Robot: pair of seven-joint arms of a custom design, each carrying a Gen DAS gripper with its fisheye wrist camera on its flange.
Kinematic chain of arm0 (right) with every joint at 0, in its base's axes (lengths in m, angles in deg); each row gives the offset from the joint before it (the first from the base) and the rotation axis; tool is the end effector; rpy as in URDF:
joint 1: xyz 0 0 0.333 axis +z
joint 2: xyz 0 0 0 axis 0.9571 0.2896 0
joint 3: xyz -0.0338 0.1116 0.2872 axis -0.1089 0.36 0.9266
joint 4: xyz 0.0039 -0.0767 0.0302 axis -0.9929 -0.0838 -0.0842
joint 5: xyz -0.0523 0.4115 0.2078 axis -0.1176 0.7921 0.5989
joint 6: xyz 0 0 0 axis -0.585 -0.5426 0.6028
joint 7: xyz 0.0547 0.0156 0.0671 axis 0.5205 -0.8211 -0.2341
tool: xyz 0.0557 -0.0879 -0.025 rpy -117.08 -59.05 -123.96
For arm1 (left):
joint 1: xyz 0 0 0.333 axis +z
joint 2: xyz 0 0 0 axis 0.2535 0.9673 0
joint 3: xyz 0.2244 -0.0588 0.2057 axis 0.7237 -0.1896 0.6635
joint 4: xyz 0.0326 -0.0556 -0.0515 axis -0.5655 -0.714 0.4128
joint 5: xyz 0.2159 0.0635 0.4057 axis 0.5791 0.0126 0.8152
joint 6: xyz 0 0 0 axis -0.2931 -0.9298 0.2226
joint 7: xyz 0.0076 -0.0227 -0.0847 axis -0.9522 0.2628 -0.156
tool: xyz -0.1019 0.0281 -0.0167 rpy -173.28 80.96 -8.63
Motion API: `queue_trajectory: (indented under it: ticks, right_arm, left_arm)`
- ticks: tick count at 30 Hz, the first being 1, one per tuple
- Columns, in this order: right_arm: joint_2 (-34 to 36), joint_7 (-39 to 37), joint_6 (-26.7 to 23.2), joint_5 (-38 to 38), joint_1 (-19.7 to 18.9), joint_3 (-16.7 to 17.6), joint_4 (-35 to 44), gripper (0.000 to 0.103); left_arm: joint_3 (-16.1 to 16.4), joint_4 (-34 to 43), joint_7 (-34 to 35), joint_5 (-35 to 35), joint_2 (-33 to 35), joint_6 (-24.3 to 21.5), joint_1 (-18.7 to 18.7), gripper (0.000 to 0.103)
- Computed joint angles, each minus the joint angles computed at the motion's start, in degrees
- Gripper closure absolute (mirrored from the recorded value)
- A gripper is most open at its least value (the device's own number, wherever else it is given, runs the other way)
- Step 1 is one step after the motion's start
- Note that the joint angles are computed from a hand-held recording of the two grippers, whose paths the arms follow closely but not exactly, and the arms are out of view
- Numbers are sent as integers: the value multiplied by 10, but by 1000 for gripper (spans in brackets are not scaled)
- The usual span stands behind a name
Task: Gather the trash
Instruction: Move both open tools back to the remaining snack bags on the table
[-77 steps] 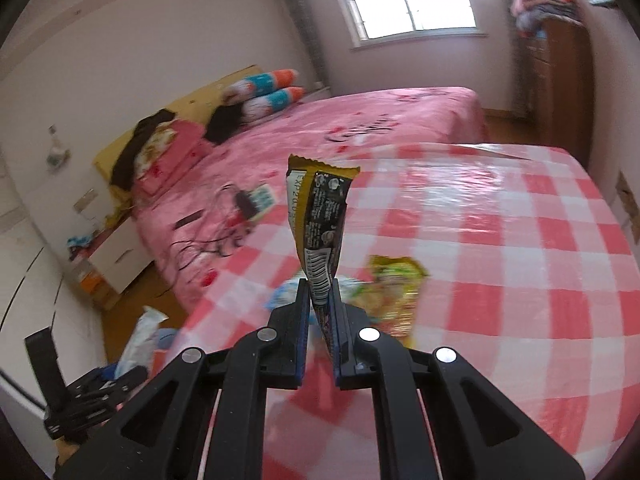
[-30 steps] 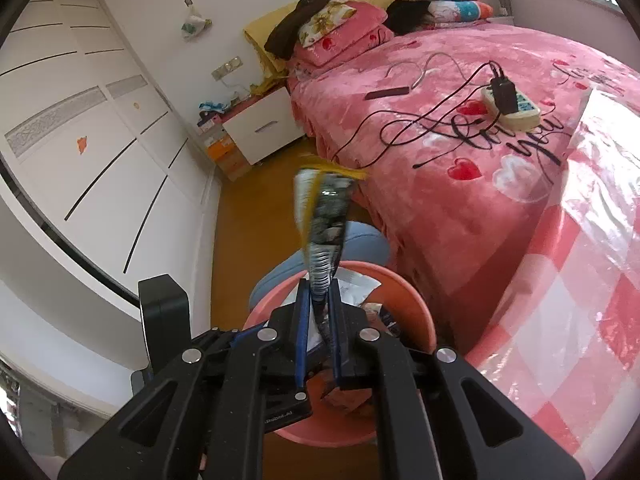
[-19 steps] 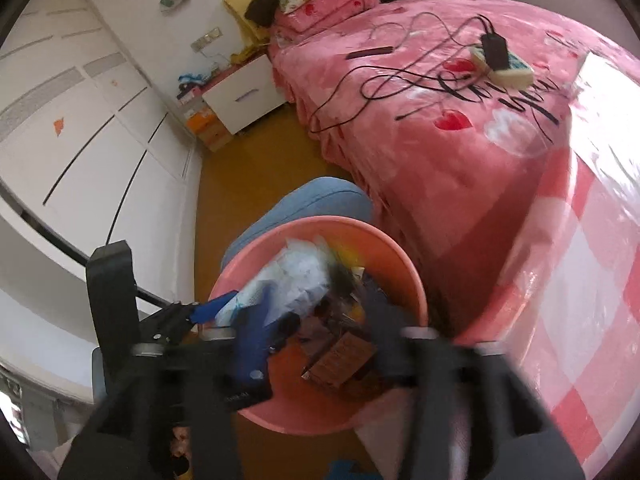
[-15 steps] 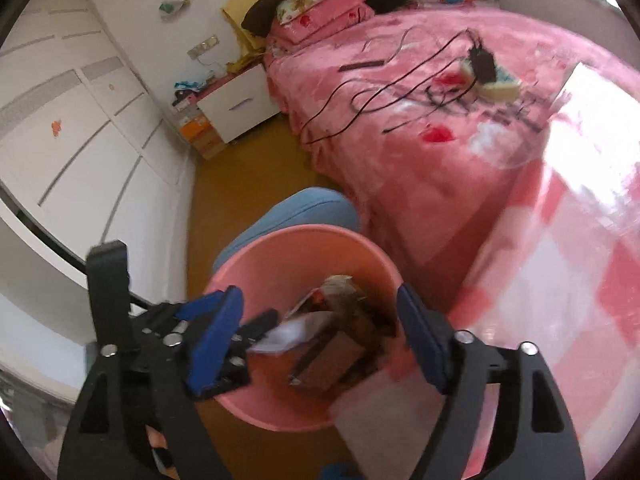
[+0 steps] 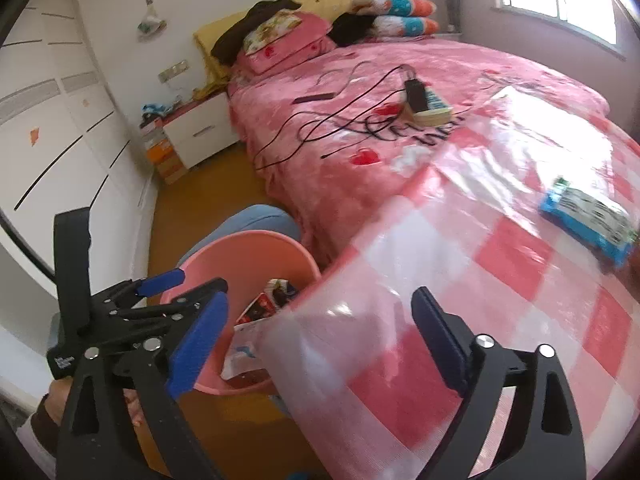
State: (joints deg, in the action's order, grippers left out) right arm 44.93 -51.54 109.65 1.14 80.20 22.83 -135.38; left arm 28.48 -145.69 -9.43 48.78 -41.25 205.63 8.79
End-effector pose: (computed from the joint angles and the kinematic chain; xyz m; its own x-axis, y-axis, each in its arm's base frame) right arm 0.6944 0.2022 0.3012 0.7965 -0.5539 -0.2426 -0.5530 -0.5050 -0.6627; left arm 0.5793 -0.1522 0.2729 0.5626 -0.7997 0.2097 -0.5538 -0.5528 -0.6227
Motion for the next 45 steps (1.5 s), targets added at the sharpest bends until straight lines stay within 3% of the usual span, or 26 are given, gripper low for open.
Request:
queue_trajectory:
  ticks: [8,14,20,25,29,38,45]
  right_arm:
    - [-23,-21,36,41,-15,-8,-24,5]
    - [-17,32,9,19,-28,-26,-10,5]
    - [-10,55,-3,-5,-45,-36,6,5]
    - [2,83,2,-24,-58,-43,22,5]
    - [11,96,25,-28,-69,-45,28,5]
    - [58,151,11,-30,-111,-45,90,5]
    - [103,192,-24,-29,-145,-39,156,5]
  left_arm:
    - [-10,35,-5,51,7,-31,-23,16]
    - [-19,64,12,67,17,-51,-38,16]
    - [-22,114,114,-4,47,-51,-51,16]
    - [-19,158,210,-106,78,-35,-57,16]
    - [-9,181,243,-147,95,-27,-70,16]
    - [4,258,311,-200,145,-36,-101,16]
    - [3,307,346,-288,192,31,-94,16]
